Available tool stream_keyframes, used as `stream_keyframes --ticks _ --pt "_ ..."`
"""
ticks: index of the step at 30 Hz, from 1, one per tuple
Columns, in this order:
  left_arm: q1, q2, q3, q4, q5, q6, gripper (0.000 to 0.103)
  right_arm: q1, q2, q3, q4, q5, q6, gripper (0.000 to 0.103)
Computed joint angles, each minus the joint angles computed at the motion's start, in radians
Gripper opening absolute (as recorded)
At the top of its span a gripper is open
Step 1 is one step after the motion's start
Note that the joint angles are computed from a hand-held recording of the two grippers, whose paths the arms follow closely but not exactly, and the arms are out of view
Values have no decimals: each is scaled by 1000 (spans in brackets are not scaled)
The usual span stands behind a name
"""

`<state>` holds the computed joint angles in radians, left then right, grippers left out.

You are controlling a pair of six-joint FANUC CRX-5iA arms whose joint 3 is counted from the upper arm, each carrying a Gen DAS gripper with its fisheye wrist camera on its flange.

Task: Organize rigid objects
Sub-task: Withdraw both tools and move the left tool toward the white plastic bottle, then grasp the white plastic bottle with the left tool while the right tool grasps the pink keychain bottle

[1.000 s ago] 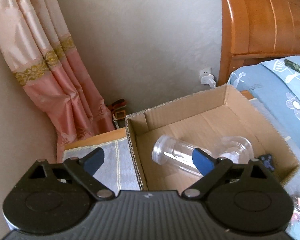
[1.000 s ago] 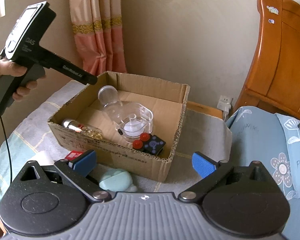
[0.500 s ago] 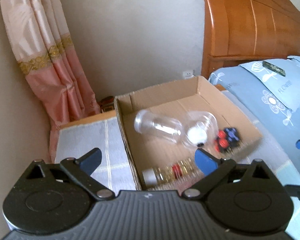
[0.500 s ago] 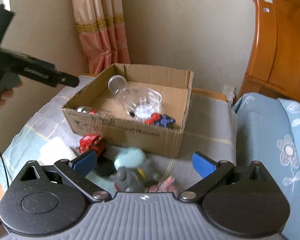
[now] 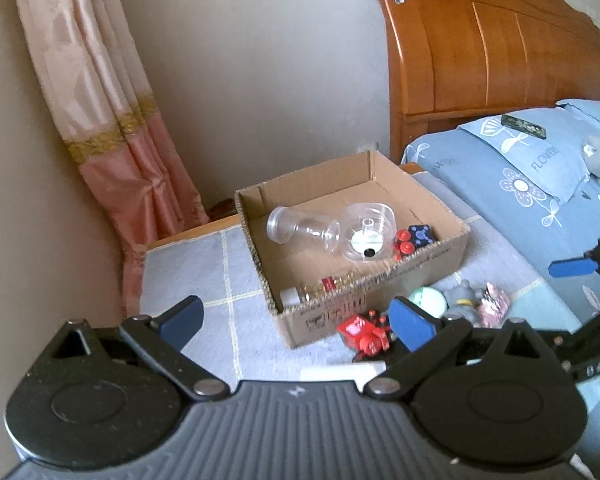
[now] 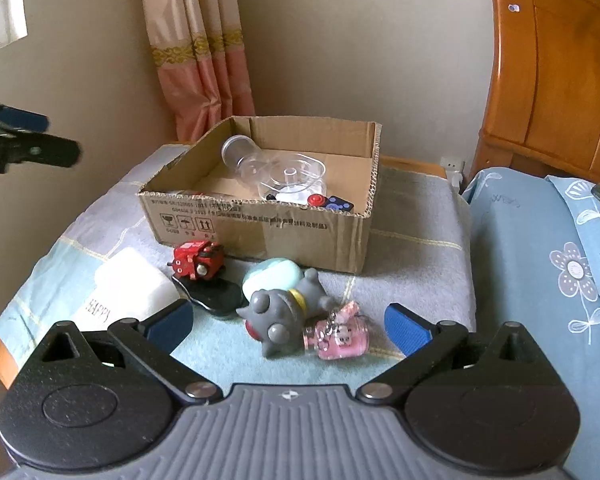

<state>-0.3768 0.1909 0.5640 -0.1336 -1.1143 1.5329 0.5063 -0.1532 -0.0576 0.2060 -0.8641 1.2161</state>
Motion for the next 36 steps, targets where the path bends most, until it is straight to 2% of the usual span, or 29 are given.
stream_keyframes --ticks 7,17,19,23,25,28,32,36 --pt "-9 -81 -161 21 37 29 100 9 -32 -76 44 -2 -39 103" --pt "-23 -97 -360 17 142 155 100 -2 -16 -146 58 -23 -138 103" --pt "-32 -94 -379 -5 156 181 100 -7 0 -140 52 -34 -144 103" --pt "-83 -78 -371 -150 149 280 100 -9 24 -137 63 -48 -142 103" --pt "-78 -77 -384 -147 165 286 100 -2 29 -141 83 -52 -128 103" --pt "-62 -71 -399 -107 172 291 100 -6 20 -147 54 -29 -56 103" --pt "-30 -84 -451 -32 242 299 102 -11 -14 -197 46 45 -19 103" --pt "-33 -76 -447 -43 261 312 103 -23 -45 -249 52 122 -2 103"
